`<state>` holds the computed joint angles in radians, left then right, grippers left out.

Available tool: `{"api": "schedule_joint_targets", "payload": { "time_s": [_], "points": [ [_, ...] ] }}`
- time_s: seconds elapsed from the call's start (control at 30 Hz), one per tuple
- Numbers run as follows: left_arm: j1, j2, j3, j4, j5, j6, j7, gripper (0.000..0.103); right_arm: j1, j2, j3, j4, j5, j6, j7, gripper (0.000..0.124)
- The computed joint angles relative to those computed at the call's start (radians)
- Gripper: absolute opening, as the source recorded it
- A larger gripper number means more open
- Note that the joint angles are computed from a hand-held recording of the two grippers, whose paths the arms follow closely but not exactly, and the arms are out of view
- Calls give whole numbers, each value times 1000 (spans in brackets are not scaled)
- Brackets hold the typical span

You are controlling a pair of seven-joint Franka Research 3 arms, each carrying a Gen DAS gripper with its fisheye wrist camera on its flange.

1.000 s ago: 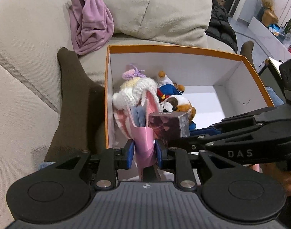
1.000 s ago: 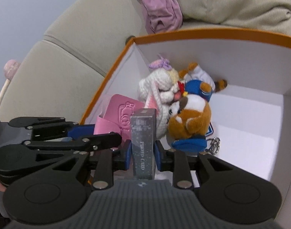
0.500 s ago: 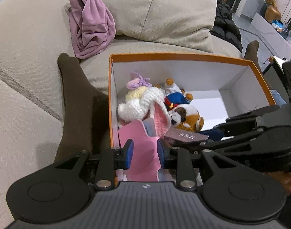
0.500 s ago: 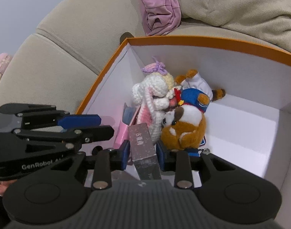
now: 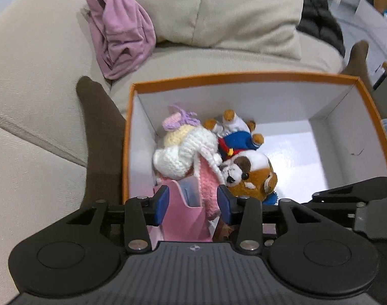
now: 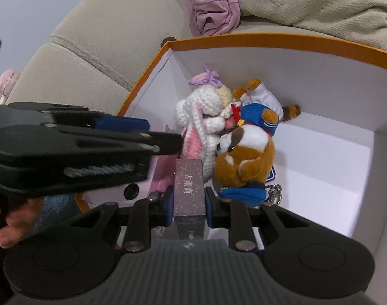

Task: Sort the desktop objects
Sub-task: 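Carry the card holder with the left gripper while the right carries the photo card box to the box, then lower both items into the box and open both grippers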

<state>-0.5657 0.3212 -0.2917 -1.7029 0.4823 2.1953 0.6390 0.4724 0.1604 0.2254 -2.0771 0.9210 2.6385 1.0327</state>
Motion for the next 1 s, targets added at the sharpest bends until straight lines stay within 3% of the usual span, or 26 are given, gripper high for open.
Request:
{"api": "schedule_joint_targets", "payload": {
  "time_s": [0.1,0.17,0.4,0.57,0.67,0.8,1.0],
  "points": [
    [-26,56,12,73,33,-92,-2,46,-3,-7,-1,-8,8,-4,-15,25],
    [-33,79,15,97,42,-123,13,34,-5,-10,-1,-13,19,-8,-30,25],
    [-23,0,16,3,62,-52,-15,17,-6,-15,-6,-19,34,-13,-35,25],
    [16,-150,-16,-177,31,89,-31,17,1,-22,-8,-26,15,-2,-9,25],
    [7,-220,-39,-247,70,76,-53,16,6,-31,-12,-33,-27,-10,17,25],
    [27,-297,-58,-350,2,138,-48,16,14,-41,-14,-40,-71,-15,61,26],
    [36,-335,-76,-417,98,187,-179,15,28,-24,-2,-14,9,35,179,25]
  ]
}}
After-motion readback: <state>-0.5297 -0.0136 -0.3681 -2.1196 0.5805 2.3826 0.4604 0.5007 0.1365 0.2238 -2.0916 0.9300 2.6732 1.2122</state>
